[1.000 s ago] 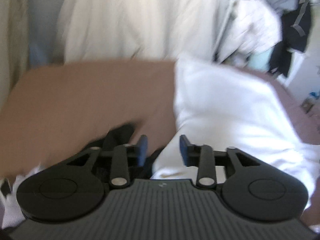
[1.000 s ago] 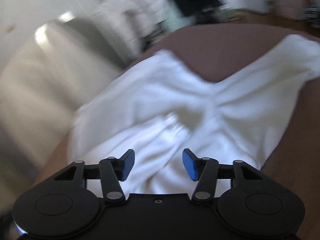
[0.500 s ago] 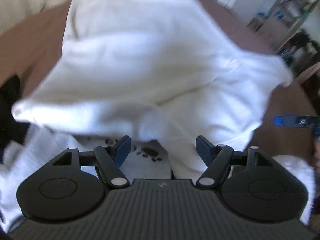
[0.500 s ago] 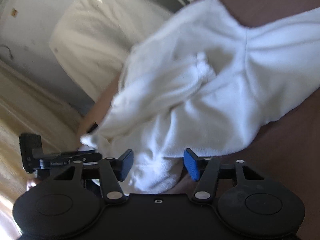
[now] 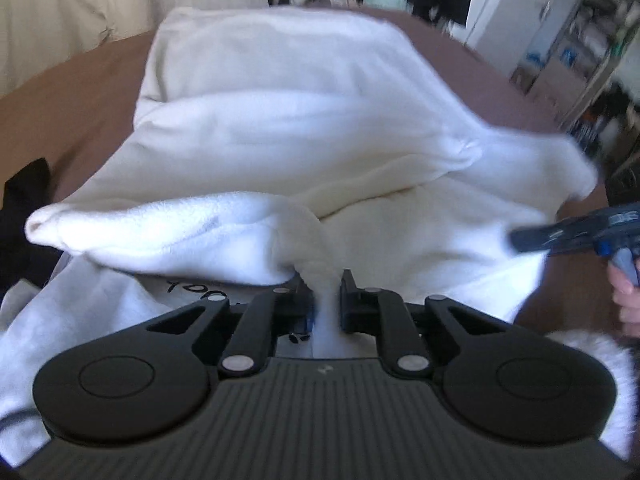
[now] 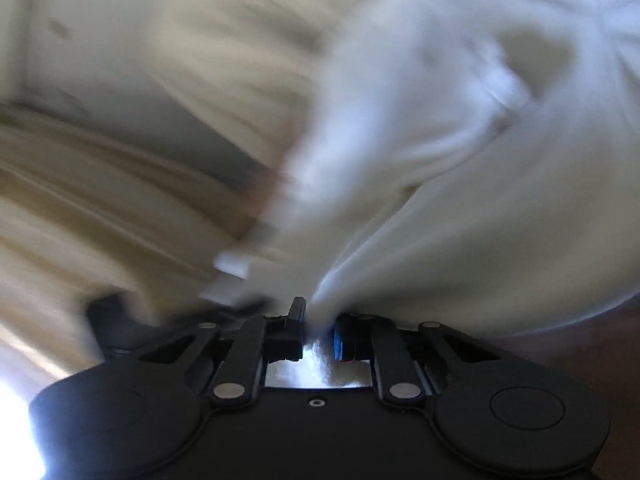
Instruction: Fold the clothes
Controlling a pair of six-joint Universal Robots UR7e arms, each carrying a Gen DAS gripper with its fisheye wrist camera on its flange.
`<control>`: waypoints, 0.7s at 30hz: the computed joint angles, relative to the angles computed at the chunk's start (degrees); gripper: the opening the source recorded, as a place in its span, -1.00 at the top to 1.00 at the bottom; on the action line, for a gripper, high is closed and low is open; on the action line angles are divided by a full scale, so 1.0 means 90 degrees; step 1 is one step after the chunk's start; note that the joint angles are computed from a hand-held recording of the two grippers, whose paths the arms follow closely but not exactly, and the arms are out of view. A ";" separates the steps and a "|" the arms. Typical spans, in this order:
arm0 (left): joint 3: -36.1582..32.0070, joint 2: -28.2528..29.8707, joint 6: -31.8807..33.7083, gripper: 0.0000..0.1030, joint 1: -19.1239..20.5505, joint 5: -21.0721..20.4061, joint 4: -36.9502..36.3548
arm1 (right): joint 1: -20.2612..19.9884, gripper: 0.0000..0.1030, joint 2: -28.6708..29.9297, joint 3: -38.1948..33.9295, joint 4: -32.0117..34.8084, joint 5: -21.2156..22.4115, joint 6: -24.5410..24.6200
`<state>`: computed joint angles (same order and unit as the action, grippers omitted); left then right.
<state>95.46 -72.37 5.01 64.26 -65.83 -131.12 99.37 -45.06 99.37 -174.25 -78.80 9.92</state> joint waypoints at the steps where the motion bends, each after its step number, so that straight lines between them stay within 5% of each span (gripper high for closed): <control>1: -0.0035 -0.0062 -0.0262 0.78 0.0099 -0.0246 0.0173 | 0.0068 0.68 -0.0106 0.0144 -0.0095 -0.0065 -0.0091; 5: -0.0014 -0.0226 -0.0861 0.78 0.0429 -0.0908 0.0599 | 0.0394 0.69 -0.0163 0.0152 0.0958 -0.1428 -0.0129; 8: 0.0083 -0.0272 -0.0703 0.76 0.0408 -0.0778 0.0620 | 0.0204 0.69 -0.0031 0.0321 0.0995 -0.1267 0.0483; 12: 0.0207 -0.0359 -0.0429 0.74 0.0268 -0.0495 0.0461 | 0.0204 0.52 -0.0172 0.0766 0.0047 -0.1125 0.0705; 18: 0.0626 -0.0691 0.0437 0.31 -0.0315 0.0143 -0.0438 | 0.0441 0.13 -0.0780 0.1929 -0.2084 -0.2160 0.0467; 21: 0.0468 -0.0591 0.0499 0.03 -0.0617 -0.0031 -0.0733 | 0.0662 0.00 -0.0978 0.2363 -0.3247 -0.3306 0.0171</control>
